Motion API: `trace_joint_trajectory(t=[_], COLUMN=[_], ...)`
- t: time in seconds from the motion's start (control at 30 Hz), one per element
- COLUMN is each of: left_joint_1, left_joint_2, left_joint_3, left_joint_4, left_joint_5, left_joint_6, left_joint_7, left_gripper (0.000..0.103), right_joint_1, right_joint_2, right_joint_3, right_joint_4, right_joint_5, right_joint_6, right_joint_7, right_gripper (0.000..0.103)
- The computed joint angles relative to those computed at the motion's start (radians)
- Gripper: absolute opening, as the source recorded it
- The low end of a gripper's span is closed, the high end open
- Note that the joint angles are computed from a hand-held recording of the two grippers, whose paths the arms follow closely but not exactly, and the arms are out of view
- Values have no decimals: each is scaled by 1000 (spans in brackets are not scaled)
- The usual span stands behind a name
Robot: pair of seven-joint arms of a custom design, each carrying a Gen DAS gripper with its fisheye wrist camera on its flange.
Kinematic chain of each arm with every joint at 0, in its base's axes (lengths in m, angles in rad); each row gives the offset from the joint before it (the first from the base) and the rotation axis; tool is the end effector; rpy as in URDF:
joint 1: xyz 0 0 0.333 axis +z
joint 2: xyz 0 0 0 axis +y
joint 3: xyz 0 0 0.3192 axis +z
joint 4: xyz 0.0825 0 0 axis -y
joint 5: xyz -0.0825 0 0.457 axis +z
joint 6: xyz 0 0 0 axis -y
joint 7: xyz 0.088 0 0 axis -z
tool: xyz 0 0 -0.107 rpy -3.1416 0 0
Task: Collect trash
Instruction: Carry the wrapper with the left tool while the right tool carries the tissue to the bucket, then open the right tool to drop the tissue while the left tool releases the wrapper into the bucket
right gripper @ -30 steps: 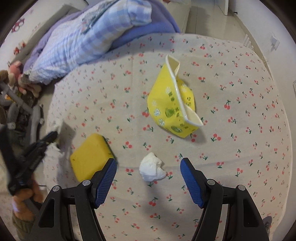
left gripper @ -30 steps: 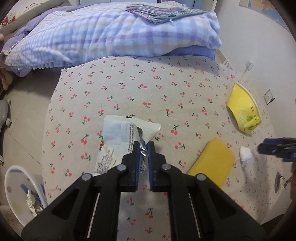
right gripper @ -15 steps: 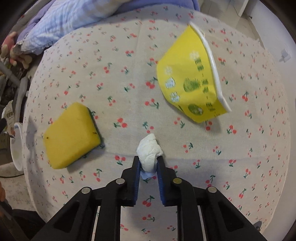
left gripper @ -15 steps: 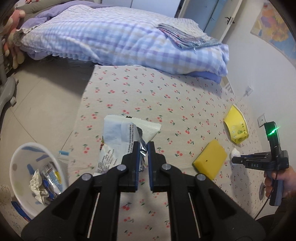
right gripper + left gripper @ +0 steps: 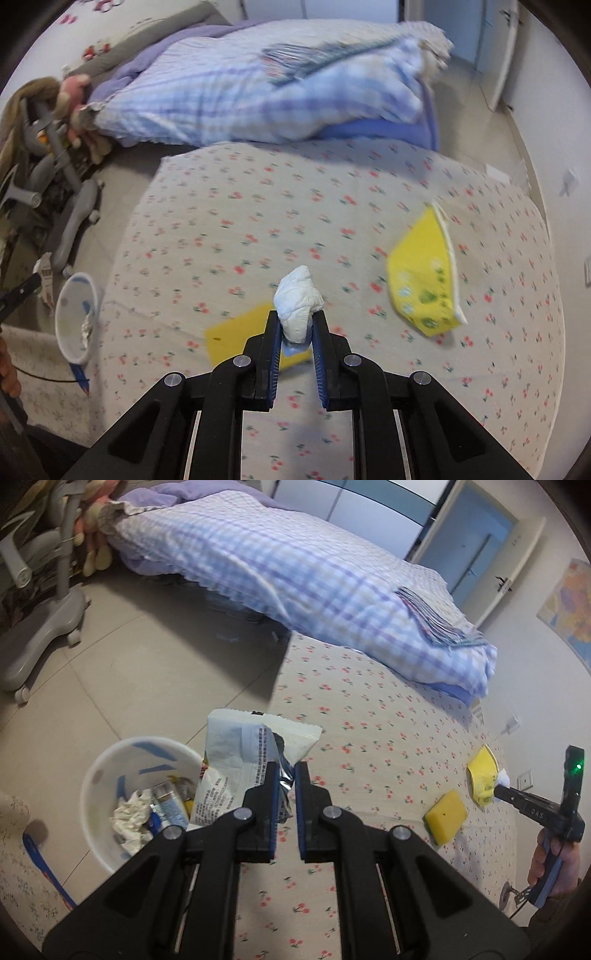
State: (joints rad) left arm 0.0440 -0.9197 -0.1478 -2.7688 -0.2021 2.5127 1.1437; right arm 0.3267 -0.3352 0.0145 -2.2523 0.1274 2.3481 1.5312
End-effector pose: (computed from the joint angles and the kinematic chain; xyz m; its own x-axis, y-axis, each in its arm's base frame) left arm 0.3930 -0.0376 0.5125 0.3366 -0.8846 0.3228 -0.7146 -0.4632 -0.5243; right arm 0.5227 0.1881 0.5237 0.3254 -0.9404 -0.0983 -0.8715 -0.2580 -0.4170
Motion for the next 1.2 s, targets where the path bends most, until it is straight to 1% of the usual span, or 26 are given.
trace_joint_trajectory(t=[0.13, 0.17, 0.2, 0.27, 0.37, 0.43, 0.53, 0.57, 0.73, 0.8, 0.87, 0.93, 1.03, 1.2], left_joint_1=[24, 36, 41, 47, 88, 97, 109, 102, 103, 112, 115, 121, 141, 146], left_joint_2=[-79, -97, -123, -173, -230, -237, -217, -210, -204, -206, -203, -208, -222, -215], left_joint_3=[3, -4, 2, 18, 18, 55, 62, 79, 106, 111, 129, 142, 137, 139], left_joint_4=[-35, -41, -52, -86, -133, -157, -165, -170, -186, -192, -195, -196, -194, -187], left_joint_5=[1, 8, 7, 8, 31, 7, -3, -20, -63, -74, -97, -116, -125, -140], left_joint_6=[-51, -78, -112, -128, -151, -138, -130, -119, -98, -101, -106, -103, -107, -105], left_joint_7=[-36, -54, -69, -69, -82, -83, -73, -64, -21, -12, -2, 12, 14, 31], left_gripper=[9, 9, 9, 10, 10, 10, 10, 10, 10, 10, 10, 10, 10, 10], right_joint_1=[61, 76, 93, 120, 164, 190, 224, 236, 276, 291, 304, 307, 313, 317], right_joint_2=[-12, -10, -10, -11, -5, 2, 29, 40, 92, 125, 171, 215, 291, 394], right_joint_3=[7, 10, 13, 24, 40, 54, 73, 76, 101, 116, 135, 157, 188, 234], right_joint_4=[-6, -4, -4, -9, -11, -16, -14, -12, 5, 21, 49, 80, 138, 237], right_joint_5=[73, 89, 106, 124, 159, 175, 199, 215, 290, 311, 329, 320, 315, 209], right_joint_6=[48, 55, 61, 64, 52, 51, 45, 44, 82, 100, 103, 101, 107, 110], right_joint_7=[-76, -92, -113, -142, -179, -204, -228, -238, -280, -285, -283, -264, -236, -165], right_gripper=[17, 17, 17, 17, 17, 17, 17, 17, 18, 18, 18, 19, 20, 20])
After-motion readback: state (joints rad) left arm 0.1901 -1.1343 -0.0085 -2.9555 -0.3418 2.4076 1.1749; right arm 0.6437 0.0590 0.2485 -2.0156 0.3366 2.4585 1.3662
